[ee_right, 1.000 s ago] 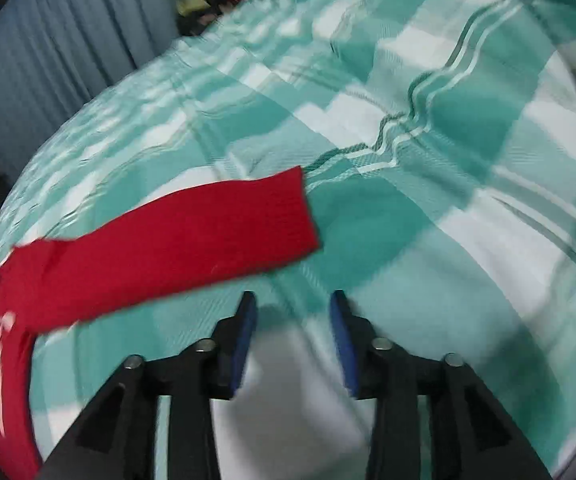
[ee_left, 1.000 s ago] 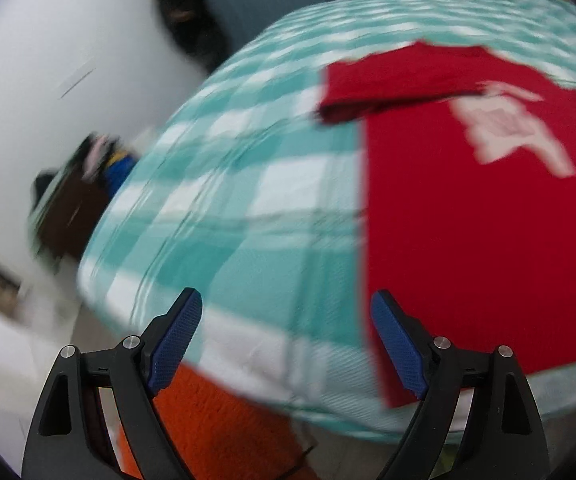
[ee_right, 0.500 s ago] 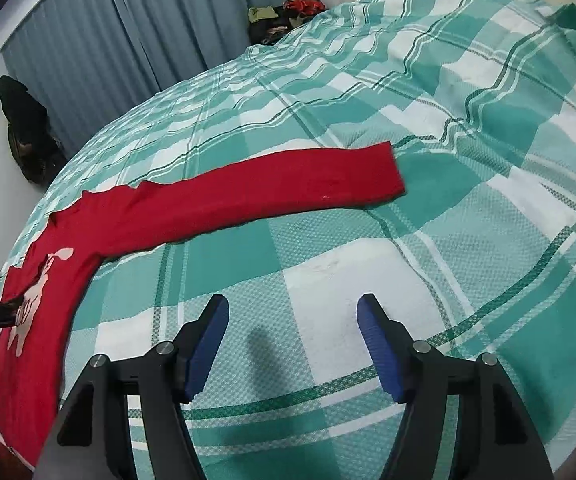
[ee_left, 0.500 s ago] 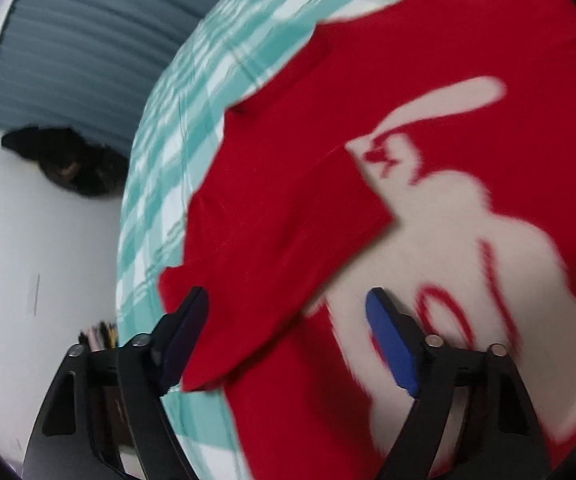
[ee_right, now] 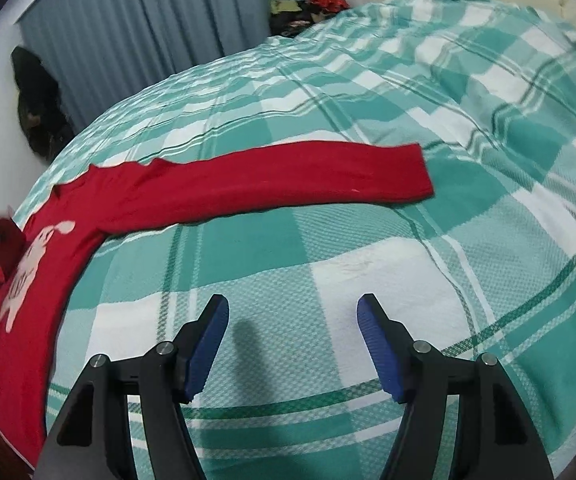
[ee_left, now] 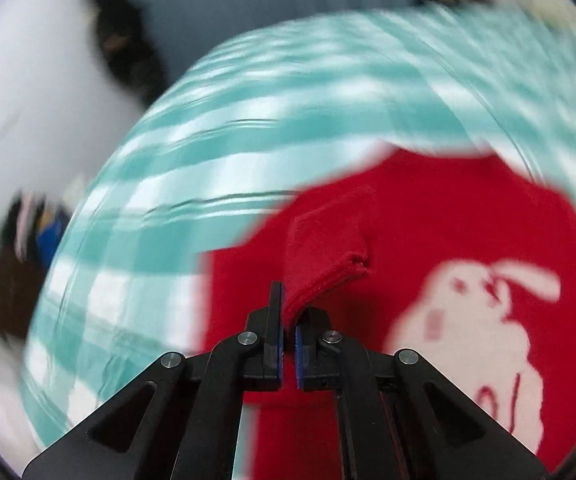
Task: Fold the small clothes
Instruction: 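Grasp the other sleeve cuff with the left gripper, then pull that sleeve out straight and open the left gripper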
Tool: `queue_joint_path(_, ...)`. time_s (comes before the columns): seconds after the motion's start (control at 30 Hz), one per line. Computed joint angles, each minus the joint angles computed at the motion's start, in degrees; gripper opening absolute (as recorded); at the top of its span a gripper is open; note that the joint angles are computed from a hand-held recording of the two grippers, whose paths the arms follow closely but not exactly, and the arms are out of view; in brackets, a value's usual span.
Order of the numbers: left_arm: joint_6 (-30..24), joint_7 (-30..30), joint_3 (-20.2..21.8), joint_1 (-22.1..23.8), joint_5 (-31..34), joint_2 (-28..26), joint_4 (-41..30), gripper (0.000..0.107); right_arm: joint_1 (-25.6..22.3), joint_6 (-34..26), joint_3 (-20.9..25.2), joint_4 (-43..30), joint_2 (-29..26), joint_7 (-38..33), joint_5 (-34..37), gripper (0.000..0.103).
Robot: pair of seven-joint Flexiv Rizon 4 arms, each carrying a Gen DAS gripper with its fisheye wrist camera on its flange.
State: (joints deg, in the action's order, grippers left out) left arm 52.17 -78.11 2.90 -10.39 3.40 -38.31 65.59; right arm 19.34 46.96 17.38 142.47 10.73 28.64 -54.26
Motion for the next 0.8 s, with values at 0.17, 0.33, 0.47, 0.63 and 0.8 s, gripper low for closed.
queue_joint_path(0.17, -3.93, -7.61, 2.88, 9.11, -6.01, 0.56, -0.15, 0.003, 1.34, -1.64, 0.48, -1.83, -1.57, -2.03, 1.21, 0.067)
queue_joint_path(0.33, -10.35, -15.2, 5.55, 13.75, -4.83, -3.32, -2.62, 0.003, 3.33, -1.17, 0.77, -3.66, -4.35, -0.36, 2.01, 0.067)
queue_joint_path(0.47, -9.63, -16.28, 5.61, 14.69, -2.25, -4.37, -3.06, 0.002, 5.2, -3.11, 0.61, -5.17, -6.99, 0.47, 2.38, 0.071)
queue_joint_path(0.63, -8.58, -21.53, 8.87, 14.09, 2.59, -3.88, -2.86, 0.002, 6.07, -3.53, -0.29, -5.45, -7.95, -0.41, 2.6, 0.073)
queue_joint_path(0.8, -11.9, -23.56, 8.96, 15.35, 4.43, -6.07, -5.18, 0.002, 6.32, -3.74, -0.88, -5.58, -8.71, -0.6, 1.94, 0.076)
